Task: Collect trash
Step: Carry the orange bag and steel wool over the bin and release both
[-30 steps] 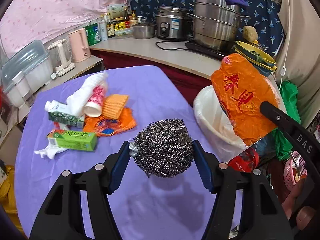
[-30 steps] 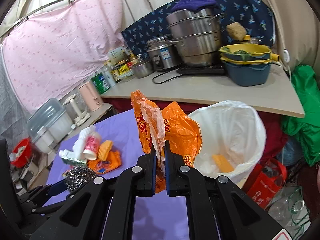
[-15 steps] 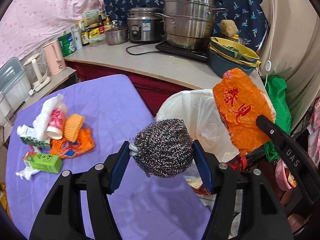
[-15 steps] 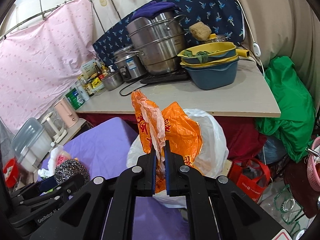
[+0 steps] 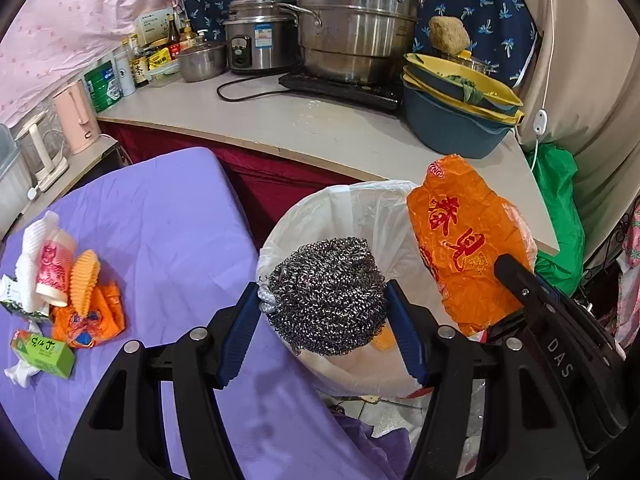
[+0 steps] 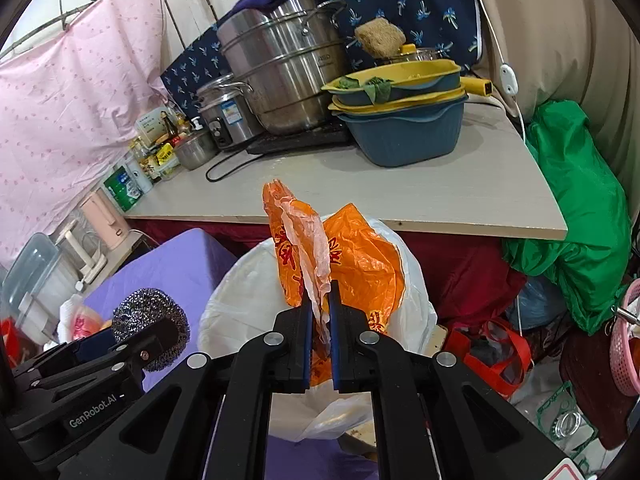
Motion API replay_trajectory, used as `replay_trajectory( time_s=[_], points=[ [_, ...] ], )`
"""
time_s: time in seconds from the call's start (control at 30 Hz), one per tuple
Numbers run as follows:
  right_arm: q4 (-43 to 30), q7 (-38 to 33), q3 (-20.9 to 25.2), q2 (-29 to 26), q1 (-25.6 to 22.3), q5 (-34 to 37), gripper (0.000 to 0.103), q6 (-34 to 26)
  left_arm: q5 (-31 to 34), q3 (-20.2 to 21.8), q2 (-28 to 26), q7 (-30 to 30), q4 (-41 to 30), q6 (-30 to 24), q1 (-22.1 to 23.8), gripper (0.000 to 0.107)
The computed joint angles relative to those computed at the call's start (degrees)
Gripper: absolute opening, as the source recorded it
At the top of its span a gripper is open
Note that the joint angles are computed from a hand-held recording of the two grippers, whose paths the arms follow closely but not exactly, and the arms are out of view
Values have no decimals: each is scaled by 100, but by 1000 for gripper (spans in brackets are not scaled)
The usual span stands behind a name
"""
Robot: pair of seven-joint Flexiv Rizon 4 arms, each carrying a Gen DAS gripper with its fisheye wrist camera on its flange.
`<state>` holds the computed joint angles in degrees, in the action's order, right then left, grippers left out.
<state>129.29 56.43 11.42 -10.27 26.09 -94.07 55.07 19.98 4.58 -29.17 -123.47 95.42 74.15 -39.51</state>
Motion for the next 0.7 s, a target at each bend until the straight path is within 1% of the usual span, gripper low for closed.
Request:
replay_trajectory(
  time_s=[0.3,0.5,0.53,0.6,0.63,0.7],
  points=[
    [-85,141,-132,-304,-182,-225,7,309,-253,-117,-442,238,-403,-181,51,60],
    [-109,261,-149,-342,-235,-298,15,320,-345,-89,-596,388,-562,-227,9,63],
    [-96,309,-144,-321,-233,-309,21,284,-326,-44,-604,368,-581,-235,-29,64],
    [-71,377,-118,-260,-217,-301,29,204,-248,81,-596,258,-601,-213,-124,73],
    [-55,341,-94,-219,-187,-238,29,109,-180,190,-577,134,-612,-215,-202,76],
    [-44,229,-62,-163,-136,-127,31,-6,-110,249,-520,2,-574,-169,-221,83]
  ],
)
